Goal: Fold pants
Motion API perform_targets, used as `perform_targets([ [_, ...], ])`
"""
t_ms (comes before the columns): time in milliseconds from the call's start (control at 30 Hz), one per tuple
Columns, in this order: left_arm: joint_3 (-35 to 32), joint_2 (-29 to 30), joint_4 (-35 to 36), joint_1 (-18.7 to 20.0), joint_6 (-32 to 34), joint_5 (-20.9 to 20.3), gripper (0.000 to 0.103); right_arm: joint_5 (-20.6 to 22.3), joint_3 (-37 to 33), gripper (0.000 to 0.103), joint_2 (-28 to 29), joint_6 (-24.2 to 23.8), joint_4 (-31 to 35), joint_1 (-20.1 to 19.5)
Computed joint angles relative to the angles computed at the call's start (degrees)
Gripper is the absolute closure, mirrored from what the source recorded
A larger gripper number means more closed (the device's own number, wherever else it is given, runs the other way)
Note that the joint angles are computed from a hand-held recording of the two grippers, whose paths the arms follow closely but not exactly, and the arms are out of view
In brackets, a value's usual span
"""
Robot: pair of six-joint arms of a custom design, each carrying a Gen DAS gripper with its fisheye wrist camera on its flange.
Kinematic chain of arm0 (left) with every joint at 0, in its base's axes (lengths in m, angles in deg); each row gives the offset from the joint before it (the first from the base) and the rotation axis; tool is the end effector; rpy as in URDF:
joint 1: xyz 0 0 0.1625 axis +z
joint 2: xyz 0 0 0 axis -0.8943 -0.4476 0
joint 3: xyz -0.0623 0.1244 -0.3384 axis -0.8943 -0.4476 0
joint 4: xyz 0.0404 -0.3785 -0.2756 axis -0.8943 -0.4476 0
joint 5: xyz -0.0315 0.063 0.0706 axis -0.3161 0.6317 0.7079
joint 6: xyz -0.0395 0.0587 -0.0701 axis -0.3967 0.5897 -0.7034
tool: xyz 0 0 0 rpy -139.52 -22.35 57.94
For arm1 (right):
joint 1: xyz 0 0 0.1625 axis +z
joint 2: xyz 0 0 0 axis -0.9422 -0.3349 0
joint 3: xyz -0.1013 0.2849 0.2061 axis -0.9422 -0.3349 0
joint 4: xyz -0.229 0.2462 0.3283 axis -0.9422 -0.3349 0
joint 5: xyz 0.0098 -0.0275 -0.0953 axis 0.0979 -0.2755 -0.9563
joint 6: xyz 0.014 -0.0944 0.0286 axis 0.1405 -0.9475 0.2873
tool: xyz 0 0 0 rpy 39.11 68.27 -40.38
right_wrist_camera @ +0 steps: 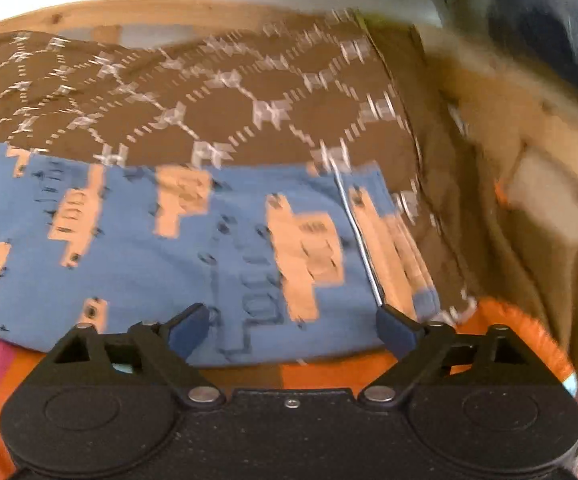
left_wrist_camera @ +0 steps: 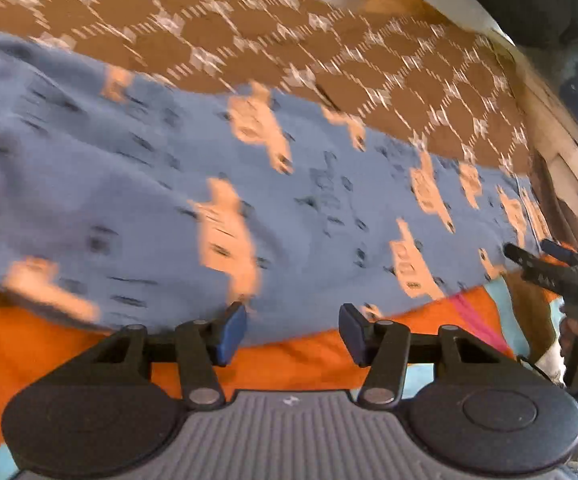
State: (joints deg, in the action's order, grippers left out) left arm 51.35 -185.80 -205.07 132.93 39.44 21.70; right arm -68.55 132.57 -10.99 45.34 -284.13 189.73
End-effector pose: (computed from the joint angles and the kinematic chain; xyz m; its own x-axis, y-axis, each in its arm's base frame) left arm 0.0266 -0.4384 0.3843 -0.8901 0.1641 -0.4253 0.3481 0.8469 -0.4019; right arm 0.2754 -0.3909 0.0398 -0.5154 0.0158 0.8568 -0.6780 0.6040 -0.4190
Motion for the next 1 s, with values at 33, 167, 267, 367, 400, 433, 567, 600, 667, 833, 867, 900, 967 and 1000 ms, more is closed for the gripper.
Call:
perform_targets([
  [33, 0.5, -1.1, -0.9, -1.2, 0.6, 2.9, 0.034, 2.9, 0.1, 0.006, 0.5, -1.2, -1.1, 0.5],
  [167, -0.2, -0.5, -8.7, -1.9, 6.2, 5.6, 0.033, 11.5, -0.4, 0.004, 3.1, -5.0, 0.3, 1.7],
  [267, -1.7, 2.6, -12.3, -2.0, 5.5, 13.6, 0.03, 13.2, -2.3, 0.004, 6.2, -11.5, 3.3, 2.5],
  [367, -3.5, 4.7, -11.7, 0.9, 2.4, 18.8, 0.057, 11.1, -4.5, 0.002, 9.9, -17.5, 1.1, 3.0],
  [400, -3.4, 3.9, -13.1, 2.1, 2.9, 17.0, 0.063, 10.7, -4.6, 0.001, 9.7, -16.9, 1.3, 2.9],
  [433, -3.8, 3.2, -12.5, 2.7, 2.0, 15.8, 0.068, 10.3, -4.6, 0.001, 9.2, -15.2, 2.2, 2.7],
  [567, -5.2, 0.9, -2.8, 0.7, -7.3, 15.8, 0.037, 9.3, -3.3, 0.001, 7.6, -9.8, 2.0, 2.3],
  [600, -4.6, 0.5, -2.7, -0.8, -6.7, 16.6, 0.032, 9.4, -3.3, 0.001, 7.6, -9.7, 1.0, 2.2],
  [667, -3.4, 0.4, -4.7, -3.5, -0.8, 17.0, 0.029, 9.2, -3.4, 0.001, 8.1, -10.3, -1.0, 2.4],
  [833, -9.1, 13.0, -13.8, -4.9, 17.1, 12.4, 0.029, 9.6, -3.6, 0.001, 8.4, -11.5, -3.7, 2.5],
  [867, -11.0, 16.7, -15.5, -4.3, 19.4, 11.8, 0.029, 9.8, -3.6, 0.001, 8.4, -11.7, -4.6, 2.3],
  [900, -13.1, 20.4, -16.5, -3.5, 21.3, 11.2, 0.029, 9.9, -3.6, 0.001, 8.3, -11.5, -5.2, 2.1],
  [967, -18.1, 27.7, -15.8, -1.8, 23.0, 12.3, 0.029, 10.9, -2.8, 0.001, 7.1, -8.9, -5.3, 1.0],
  [1000, -20.1, 30.5, -14.2, -1.3, 23.4, 14.1, 0.031, 11.8, -2.1, 0.001, 6.1, -6.8, -4.5, 0.3],
])
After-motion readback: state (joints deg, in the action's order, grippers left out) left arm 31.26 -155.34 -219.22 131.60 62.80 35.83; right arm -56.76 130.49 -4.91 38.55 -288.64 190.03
